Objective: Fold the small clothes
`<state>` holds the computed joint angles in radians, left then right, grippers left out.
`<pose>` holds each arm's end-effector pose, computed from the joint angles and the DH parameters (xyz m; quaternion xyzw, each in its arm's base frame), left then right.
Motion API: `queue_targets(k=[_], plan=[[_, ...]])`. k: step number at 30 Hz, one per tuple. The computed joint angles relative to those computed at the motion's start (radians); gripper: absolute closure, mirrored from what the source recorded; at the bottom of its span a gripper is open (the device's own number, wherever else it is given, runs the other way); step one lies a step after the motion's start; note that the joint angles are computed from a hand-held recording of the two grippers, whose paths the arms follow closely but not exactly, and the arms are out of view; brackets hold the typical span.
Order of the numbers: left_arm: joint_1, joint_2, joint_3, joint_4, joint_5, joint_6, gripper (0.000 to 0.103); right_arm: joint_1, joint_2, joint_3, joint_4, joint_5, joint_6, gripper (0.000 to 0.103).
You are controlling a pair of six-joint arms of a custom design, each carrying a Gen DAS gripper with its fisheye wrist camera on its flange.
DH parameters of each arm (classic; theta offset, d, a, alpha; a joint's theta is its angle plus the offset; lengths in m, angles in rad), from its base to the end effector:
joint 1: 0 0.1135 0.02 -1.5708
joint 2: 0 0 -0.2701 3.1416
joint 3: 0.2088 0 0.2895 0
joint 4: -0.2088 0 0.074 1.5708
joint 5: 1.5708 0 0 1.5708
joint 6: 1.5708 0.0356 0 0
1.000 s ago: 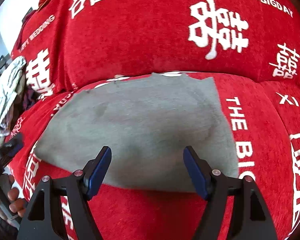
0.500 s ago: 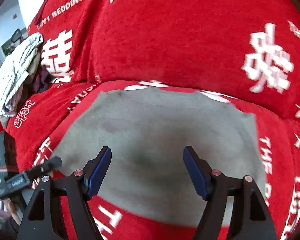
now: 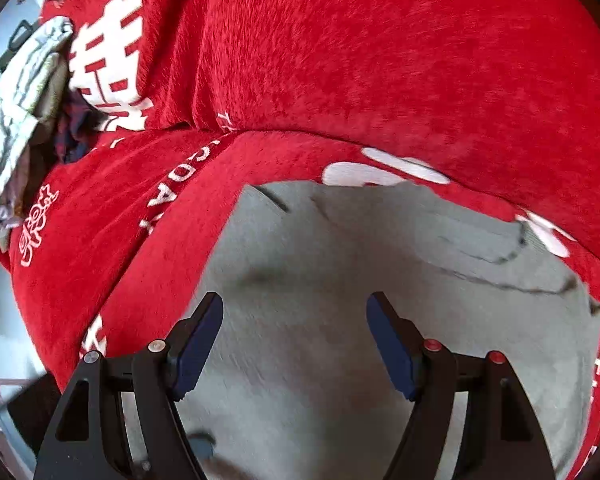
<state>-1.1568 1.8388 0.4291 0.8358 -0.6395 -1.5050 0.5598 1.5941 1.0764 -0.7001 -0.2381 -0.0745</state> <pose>0.1330 -0.2499 0.0484 -0.2924 0.7952 -0.3752 0.3760 0.2833 0.1875 0.1936 -0.3246 0.9222 0.1554 0.1411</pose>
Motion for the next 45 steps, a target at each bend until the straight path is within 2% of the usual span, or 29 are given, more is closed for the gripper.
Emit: queue_targets(k=[2,7,8,10,11,14,16,17,20,23,26,27,29,30,35,39,45], plan=[[0.020,0.022,0.025,-0.017,0.010,0.011,0.087,0.031,0.078,0.063,-0.019,-0.009,0.038,0.026],[0.029,-0.015,0.066,-0.184,0.002,0.016,0.087,0.128,0.262,0.205,-0.072,0.053,0.125,0.024],[0.033,-0.021,0.075,-0.219,0.006,0.008,0.087,0.147,0.279,0.217,-0.072,0.078,0.131,0.018],[0.024,-0.038,0.093,-0.312,-0.003,-0.013,0.087,0.199,0.303,0.236,-0.072,0.164,0.121,0.015],[0.014,-0.051,0.064,-0.278,0.002,0.020,0.087,0.235,0.322,0.249,-0.082,0.233,0.103,0.015],[0.020,-0.040,0.106,-0.355,-0.004,0.025,0.087,0.286,0.326,0.234,-0.061,0.342,0.059,0.023],[0.034,-0.031,0.118,-0.364,0.003,0.033,0.087,0.280,0.311,0.225,-0.054,0.363,0.059,0.042],[0.038,-0.029,0.125,-0.372,0.006,0.036,0.087,0.265,0.305,0.225,-0.059,0.362,0.061,0.060],[0.007,-0.052,0.133,-0.456,-0.017,0.016,0.087,0.205,0.275,0.214,-0.062,0.278,0.053,0.079],[0.018,-0.067,0.174,-0.566,-0.018,0.034,0.087,0.154,0.240,0.190,-0.050,0.187,0.049,0.086],[0.023,-0.085,0.188,-0.628,-0.019,0.044,0.087,0.110,0.217,0.172,-0.043,0.111,0.039,0.087],[0.025,-0.143,0.175,-0.678,-0.021,0.044,0.087,0.096,0.212,0.170,-0.045,0.089,0.035,0.087],[0.030,-0.146,0.165,-0.679,-0.015,0.052,0.087,0.076,0.199,0.167,-0.047,0.058,0.022,0.088],[0.013,-0.161,0.172,-0.720,-0.024,0.036,0.087,0.068,0.199,0.173,-0.051,0.050,0.014,0.088],[-0.005,-0.174,0.190,-0.797,-0.033,0.026,0.090,0.046,0.199,0.196,-0.059,0.001,0.005,0.088],[-0.052,-0.182,0.234,-0.906,-0.055,-0.024,0.090,0.016,0.181,0.190,-0.064,-0.044,-0.008,0.088],[-0.064,-0.186,0.284,-0.999,-0.068,-0.017,0.091,-0.044,0.149,0.183,-0.077,-0.140,-0.030,0.088]])
